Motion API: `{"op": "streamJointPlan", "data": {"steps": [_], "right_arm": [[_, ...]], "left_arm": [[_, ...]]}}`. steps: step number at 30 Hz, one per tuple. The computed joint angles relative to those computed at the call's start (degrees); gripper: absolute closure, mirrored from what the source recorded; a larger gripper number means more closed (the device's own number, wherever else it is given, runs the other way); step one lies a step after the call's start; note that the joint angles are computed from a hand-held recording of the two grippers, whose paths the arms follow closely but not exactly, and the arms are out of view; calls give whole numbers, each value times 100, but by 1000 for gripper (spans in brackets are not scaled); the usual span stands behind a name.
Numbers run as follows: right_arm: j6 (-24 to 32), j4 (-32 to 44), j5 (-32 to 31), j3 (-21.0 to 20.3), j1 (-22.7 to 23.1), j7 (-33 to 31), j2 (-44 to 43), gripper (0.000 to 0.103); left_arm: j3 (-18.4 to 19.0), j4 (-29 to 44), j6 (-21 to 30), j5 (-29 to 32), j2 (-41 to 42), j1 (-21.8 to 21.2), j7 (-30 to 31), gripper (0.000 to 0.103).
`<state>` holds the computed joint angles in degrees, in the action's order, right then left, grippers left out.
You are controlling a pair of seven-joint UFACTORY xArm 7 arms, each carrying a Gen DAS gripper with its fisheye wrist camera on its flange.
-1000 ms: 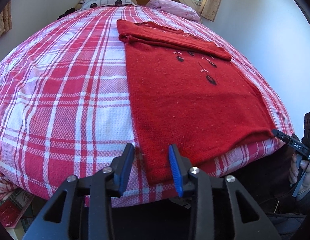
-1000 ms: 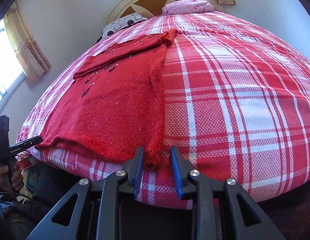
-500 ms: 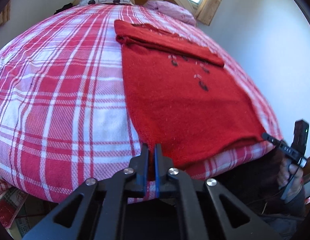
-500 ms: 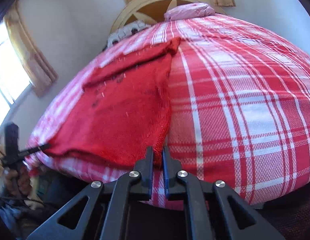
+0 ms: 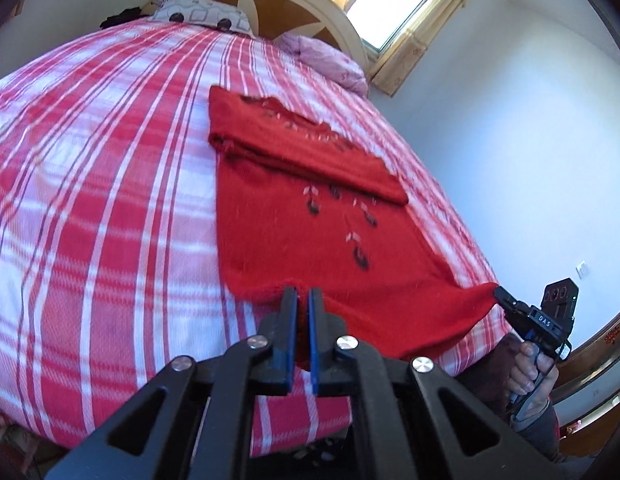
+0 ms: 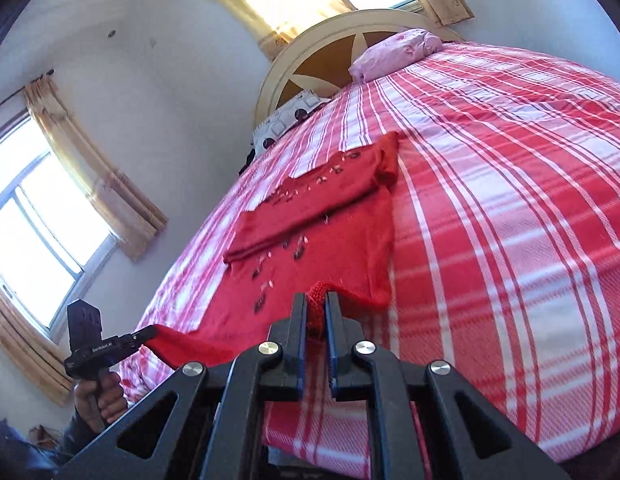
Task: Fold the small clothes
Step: 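Close both grippers on the sweater hem, then lift the hem with both grippers and fold it over toward the collar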
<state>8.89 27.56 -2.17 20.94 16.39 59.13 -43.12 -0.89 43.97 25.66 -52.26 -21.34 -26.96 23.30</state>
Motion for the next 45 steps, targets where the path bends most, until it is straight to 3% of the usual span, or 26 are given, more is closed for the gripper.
{"op": "streamJointPlan", "data": {"steps": [11,29,45], "right_arm": [[-70,918,-8,-624,-187,-747,1025,96],[87,2934,555,-1398,-255,-1991,3114,96],[733,5245,1102,-1492,-485,-2915,5124,96]], "left_arm": [[-104,1373,233,81,1120,421,79,98],[-841,4007,563,865,3287,1417,-868,98],[-1224,6527,1089,2036,5204,1762,-1748,102]]}}
